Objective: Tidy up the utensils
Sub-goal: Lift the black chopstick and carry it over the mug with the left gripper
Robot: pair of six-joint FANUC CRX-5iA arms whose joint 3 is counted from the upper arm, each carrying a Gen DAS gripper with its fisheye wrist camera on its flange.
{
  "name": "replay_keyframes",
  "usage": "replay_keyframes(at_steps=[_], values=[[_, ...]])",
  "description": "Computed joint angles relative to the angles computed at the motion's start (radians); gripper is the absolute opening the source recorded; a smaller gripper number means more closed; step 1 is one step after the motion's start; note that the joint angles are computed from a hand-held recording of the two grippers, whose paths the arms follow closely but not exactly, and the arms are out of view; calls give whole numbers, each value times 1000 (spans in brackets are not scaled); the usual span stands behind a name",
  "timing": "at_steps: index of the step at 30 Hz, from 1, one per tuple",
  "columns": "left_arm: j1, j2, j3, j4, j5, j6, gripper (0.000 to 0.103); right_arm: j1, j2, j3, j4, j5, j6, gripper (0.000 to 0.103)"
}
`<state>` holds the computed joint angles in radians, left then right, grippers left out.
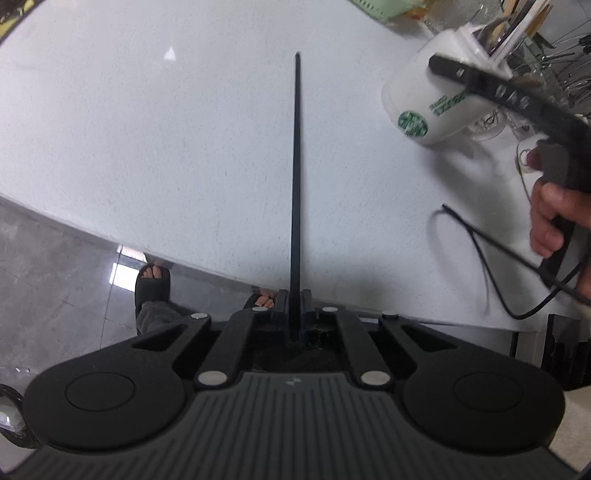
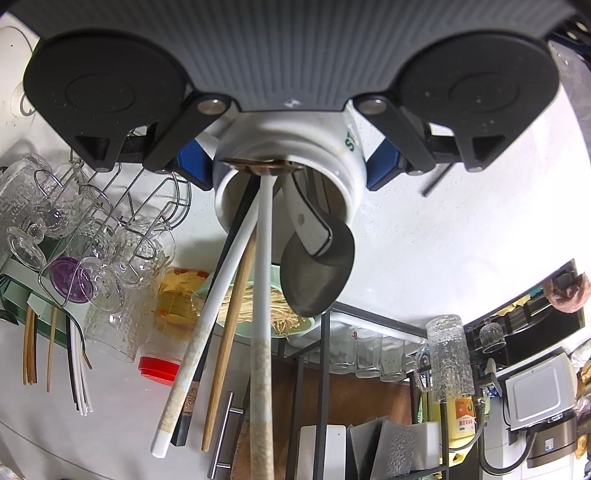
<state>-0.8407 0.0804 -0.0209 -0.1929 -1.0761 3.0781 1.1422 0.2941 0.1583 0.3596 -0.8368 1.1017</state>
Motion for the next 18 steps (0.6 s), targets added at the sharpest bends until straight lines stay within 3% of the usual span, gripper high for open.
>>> replay_keyframes(at_steps=[5,10,18], values=[[-1,-22,97,-60,-107,-24,6,2,-9,-21,12,20,-12,90],[22,-24,212,-90,-203,-127,6,3,-18,-44,30,44,-31,90],[124,-31,329,84,-274,-377,6,6,-16,-48,45,49,-41,90]])
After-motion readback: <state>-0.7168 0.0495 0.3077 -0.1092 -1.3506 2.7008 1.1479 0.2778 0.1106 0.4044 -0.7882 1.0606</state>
